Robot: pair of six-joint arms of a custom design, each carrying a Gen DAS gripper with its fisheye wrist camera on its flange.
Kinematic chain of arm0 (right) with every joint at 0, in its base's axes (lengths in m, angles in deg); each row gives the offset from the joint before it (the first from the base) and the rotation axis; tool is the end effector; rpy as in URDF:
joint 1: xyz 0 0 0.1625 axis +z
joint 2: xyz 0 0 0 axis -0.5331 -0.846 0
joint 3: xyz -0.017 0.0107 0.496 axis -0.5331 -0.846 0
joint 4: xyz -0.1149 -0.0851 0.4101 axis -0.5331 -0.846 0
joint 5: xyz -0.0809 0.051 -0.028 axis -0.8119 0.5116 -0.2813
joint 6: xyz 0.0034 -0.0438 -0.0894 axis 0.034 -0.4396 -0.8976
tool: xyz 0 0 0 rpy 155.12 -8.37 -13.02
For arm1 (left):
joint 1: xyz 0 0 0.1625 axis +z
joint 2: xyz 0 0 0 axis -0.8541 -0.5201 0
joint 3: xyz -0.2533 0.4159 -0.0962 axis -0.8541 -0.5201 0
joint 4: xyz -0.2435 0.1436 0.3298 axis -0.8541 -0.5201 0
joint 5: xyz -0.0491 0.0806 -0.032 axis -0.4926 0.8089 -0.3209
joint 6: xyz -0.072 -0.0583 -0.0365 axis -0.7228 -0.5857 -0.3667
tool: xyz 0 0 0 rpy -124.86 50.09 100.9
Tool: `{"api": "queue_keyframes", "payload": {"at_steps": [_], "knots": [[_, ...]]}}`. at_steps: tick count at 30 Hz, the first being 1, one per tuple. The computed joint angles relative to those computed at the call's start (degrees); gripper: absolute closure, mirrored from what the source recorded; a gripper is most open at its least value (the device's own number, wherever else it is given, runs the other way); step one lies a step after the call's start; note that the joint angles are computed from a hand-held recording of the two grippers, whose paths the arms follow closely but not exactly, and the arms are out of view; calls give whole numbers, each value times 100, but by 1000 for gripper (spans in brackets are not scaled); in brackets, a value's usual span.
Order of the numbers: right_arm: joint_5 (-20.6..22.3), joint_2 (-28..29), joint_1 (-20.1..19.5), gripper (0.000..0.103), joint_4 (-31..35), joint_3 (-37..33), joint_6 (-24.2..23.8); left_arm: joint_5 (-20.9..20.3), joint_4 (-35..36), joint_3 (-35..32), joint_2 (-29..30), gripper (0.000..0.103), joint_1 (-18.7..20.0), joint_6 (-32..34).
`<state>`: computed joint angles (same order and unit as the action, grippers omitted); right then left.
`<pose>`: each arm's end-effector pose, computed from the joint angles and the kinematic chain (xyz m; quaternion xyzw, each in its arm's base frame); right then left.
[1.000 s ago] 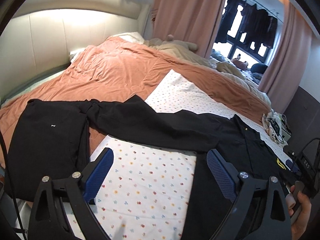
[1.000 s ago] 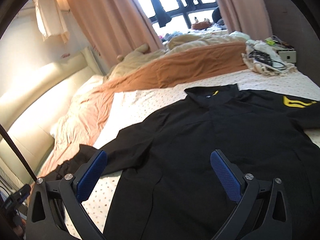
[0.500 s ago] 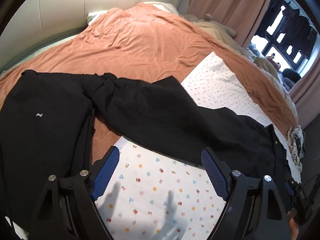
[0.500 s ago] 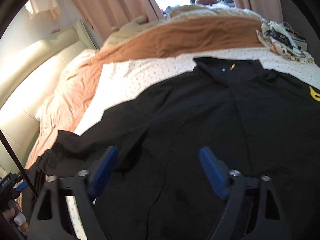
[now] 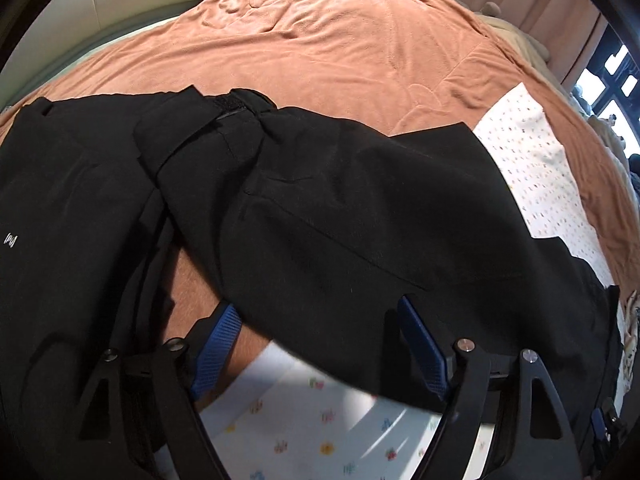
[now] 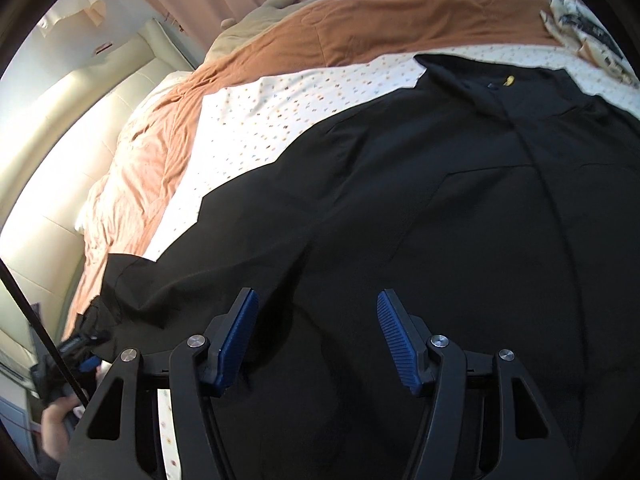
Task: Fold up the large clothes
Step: 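Move the left gripper to the plain black sleeve and grasp its cuff, then carry the sleeve across the jacket body with the left gripper and release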
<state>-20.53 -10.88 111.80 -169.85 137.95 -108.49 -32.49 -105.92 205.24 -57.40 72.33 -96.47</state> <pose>0.0671 -0.3739 0.3200 0.2394 -0.9436 0.2085 0.0938 -0.2324 -0.2522 -0.0180 -0.3806 0.7461 -0.4297 0.3375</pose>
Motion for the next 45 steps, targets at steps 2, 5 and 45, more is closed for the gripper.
{"api": "queue_keyframes", "payload": {"at_steps": [2, 5, 45], "knots": [[76, 140, -49, 43, 130, -61, 26, 18, 200, -82, -30, 58, 147, 86], [186, 372, -137, 43, 568, -176, 111, 1, 752, -220, -173, 96, 163, -21], [2698, -2073, -3680, 18, 2789, -1419, -749, 3391, 137, -6131, 2221, 100, 57, 7330]]}}
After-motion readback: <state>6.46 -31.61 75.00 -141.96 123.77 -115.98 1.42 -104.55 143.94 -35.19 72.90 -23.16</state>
